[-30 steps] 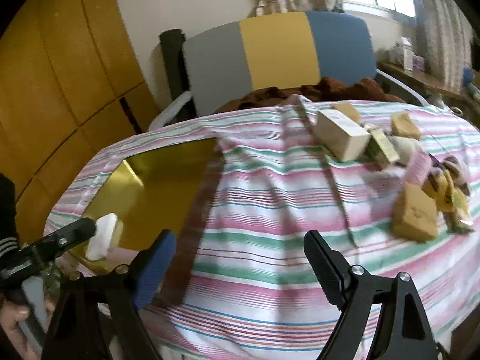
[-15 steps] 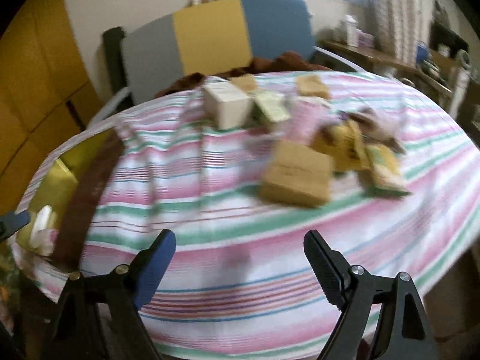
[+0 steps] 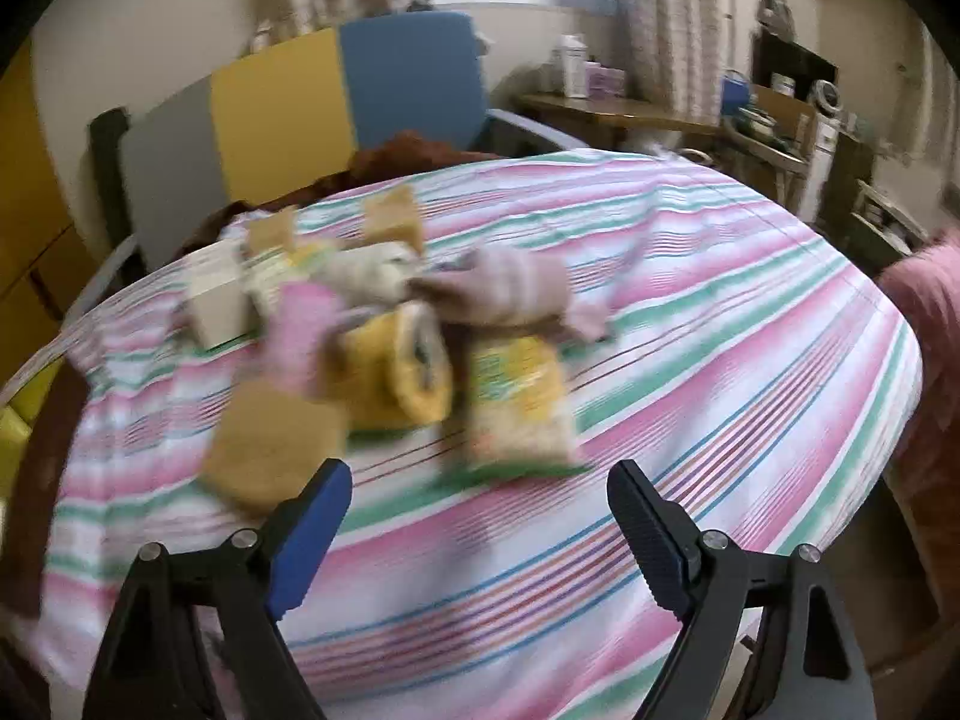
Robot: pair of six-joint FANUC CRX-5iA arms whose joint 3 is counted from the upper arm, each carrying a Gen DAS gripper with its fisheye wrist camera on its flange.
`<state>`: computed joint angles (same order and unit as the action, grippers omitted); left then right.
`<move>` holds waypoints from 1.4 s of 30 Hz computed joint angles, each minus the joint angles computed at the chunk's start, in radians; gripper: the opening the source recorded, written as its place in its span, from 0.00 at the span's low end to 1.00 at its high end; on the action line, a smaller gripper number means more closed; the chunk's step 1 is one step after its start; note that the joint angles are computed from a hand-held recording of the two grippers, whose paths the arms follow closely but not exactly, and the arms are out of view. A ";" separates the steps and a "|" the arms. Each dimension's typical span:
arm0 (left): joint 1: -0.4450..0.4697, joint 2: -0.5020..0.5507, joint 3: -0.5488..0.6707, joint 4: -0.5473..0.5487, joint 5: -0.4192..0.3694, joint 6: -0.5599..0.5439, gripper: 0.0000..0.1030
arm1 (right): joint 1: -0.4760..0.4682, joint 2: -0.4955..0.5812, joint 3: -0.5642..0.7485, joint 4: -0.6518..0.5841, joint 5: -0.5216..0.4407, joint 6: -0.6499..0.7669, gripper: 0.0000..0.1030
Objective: Organize objects
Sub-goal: 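Move both tools back to the items and grasp the yellow sponge with the left tool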
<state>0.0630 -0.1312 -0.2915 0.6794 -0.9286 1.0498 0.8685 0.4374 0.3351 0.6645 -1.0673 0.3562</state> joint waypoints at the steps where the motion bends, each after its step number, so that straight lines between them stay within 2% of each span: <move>1: -0.009 0.009 0.008 -0.006 -0.002 0.008 0.82 | -0.010 0.006 0.004 -0.005 0.004 -0.001 0.84; 6: -0.051 0.052 0.054 -0.051 -0.015 0.043 0.82 | -0.046 0.072 0.084 -0.061 -0.037 0.072 0.73; 9: -0.076 0.080 0.086 -0.067 -0.019 0.053 0.82 | -0.061 0.085 0.085 -0.070 -0.006 0.071 0.73; 16: -0.137 0.192 0.194 -0.075 -0.029 0.083 0.82 | -0.055 0.069 -0.020 0.068 0.072 -0.036 0.70; 19: -0.174 0.261 0.270 -0.098 -0.020 0.132 0.82 | -0.054 0.058 -0.058 0.109 0.097 -0.078 0.69; 20: -0.185 0.279 0.292 -0.110 -0.016 0.144 0.82 | -0.053 0.048 -0.083 0.136 0.107 -0.113 0.66; 21: -0.201 0.302 0.326 -0.142 -0.010 0.169 0.82 | -0.052 0.042 -0.104 0.162 0.113 -0.146 0.59; 24: -0.240 0.365 0.414 -0.218 -0.001 0.214 0.82 | -0.052 0.029 -0.160 0.242 0.140 -0.232 0.53; 27: -0.271 0.426 0.502 -0.291 -0.002 0.269 0.82 | -0.055 0.027 -0.172 0.264 0.153 -0.254 0.53; 30: -0.284 0.475 0.556 -0.303 0.000 0.299 0.82 | -0.066 0.004 -0.215 0.285 0.206 -0.300 0.53; 35: -0.322 0.558 0.675 -0.392 -0.041 0.328 0.81 | -0.069 0.003 -0.228 0.307 0.218 -0.321 0.53; 36: -0.329 0.556 0.675 -0.425 -0.028 0.329 0.80 | -0.071 0.001 -0.233 0.312 0.223 -0.326 0.53; 38: -0.330 0.532 0.630 -0.454 0.032 0.313 0.71 | -0.071 0.000 -0.237 0.316 0.225 -0.331 0.53; 42: -0.288 0.443 0.436 -0.327 0.191 0.172 0.68 | -0.073 -0.006 -0.249 0.327 0.231 -0.340 0.53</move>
